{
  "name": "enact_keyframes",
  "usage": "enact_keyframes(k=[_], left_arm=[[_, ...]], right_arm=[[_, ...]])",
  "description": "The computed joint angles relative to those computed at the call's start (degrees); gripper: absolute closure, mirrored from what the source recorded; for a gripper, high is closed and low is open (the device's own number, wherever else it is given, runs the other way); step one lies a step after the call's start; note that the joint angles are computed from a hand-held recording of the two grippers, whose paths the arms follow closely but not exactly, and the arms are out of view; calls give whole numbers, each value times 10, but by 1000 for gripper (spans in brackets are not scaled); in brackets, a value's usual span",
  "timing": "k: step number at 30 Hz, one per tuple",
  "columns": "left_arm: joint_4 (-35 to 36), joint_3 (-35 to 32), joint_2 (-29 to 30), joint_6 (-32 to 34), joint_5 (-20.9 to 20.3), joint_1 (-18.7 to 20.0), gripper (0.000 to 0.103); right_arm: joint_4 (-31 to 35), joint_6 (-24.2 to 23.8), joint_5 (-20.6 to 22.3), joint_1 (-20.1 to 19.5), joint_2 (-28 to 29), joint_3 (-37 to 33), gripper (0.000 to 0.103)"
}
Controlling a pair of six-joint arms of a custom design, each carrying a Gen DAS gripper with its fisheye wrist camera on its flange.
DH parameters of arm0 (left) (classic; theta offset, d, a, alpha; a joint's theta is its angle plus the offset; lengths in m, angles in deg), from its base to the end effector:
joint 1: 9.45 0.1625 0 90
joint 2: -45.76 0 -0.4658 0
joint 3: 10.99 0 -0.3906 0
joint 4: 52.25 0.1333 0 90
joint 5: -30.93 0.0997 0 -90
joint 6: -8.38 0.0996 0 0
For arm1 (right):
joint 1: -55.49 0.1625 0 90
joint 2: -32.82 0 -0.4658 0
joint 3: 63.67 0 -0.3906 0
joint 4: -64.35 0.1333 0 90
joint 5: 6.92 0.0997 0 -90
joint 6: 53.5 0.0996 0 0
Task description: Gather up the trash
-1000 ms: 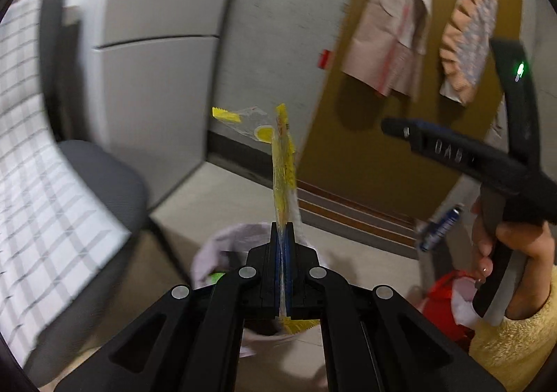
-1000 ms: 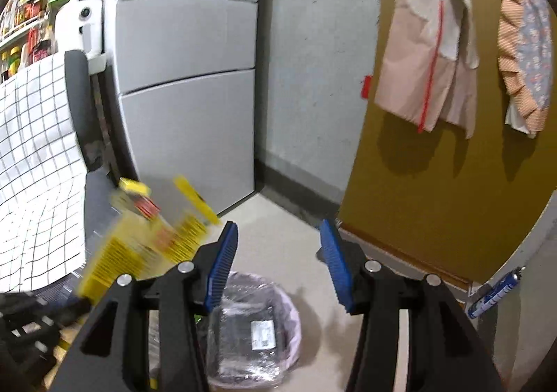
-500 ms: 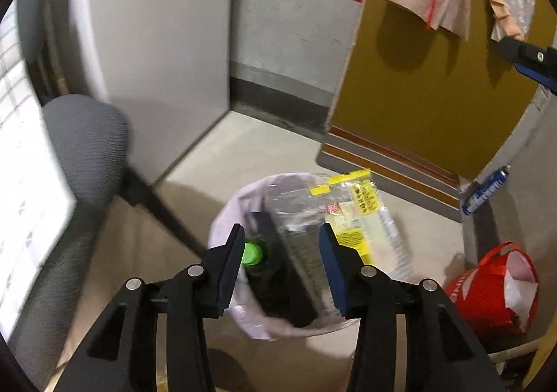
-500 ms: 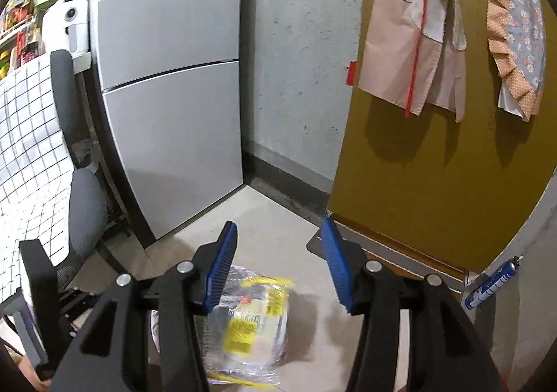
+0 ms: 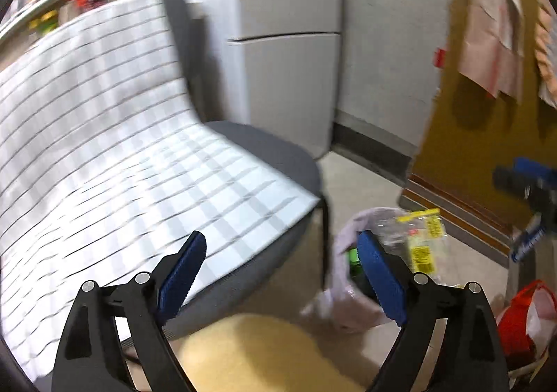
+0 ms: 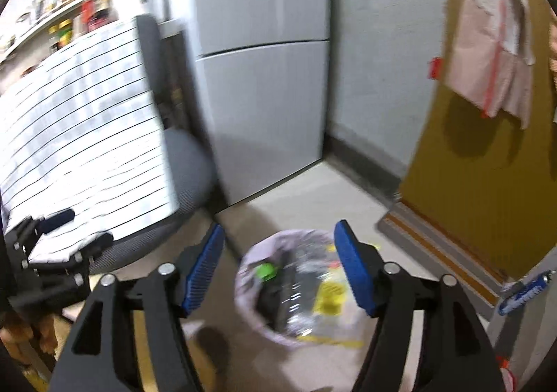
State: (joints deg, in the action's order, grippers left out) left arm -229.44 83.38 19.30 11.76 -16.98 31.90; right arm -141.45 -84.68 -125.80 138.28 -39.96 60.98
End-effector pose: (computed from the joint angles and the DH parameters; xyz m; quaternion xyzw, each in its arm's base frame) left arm -0.3801 -0.6010 -0.0287 0.3495 0.8533 -0.2805 0.2666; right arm 0.0216 -0.5080 0.3514 0.0415 -0.8311 0.4146 0.3684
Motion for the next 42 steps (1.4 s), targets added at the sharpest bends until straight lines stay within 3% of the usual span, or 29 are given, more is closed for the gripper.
enact_keyframes(k=[6,11,16,20,26,42], left_arm=[[107,64,-100,-111,66,-9,13],[167,114,-168,-194,103,-26,11],[337,138,-236,-338,142,-40,11],[400,149,-278,-395,149,-51,11],[404,165,-309,-401,134,-69,11],[390,161,-298,-390,139,-73,11]], right_arm=[[18,-25,-22,65,10,8,5],[61,-30,-14,109,1,2,5],[126,-25,-15,146,-7,-11,5],[111,-48,-34,180,-14,-8,5],[105,-70,-56,206,-23,-14,5],[107,-62,-52,190,-31,-10,5]])
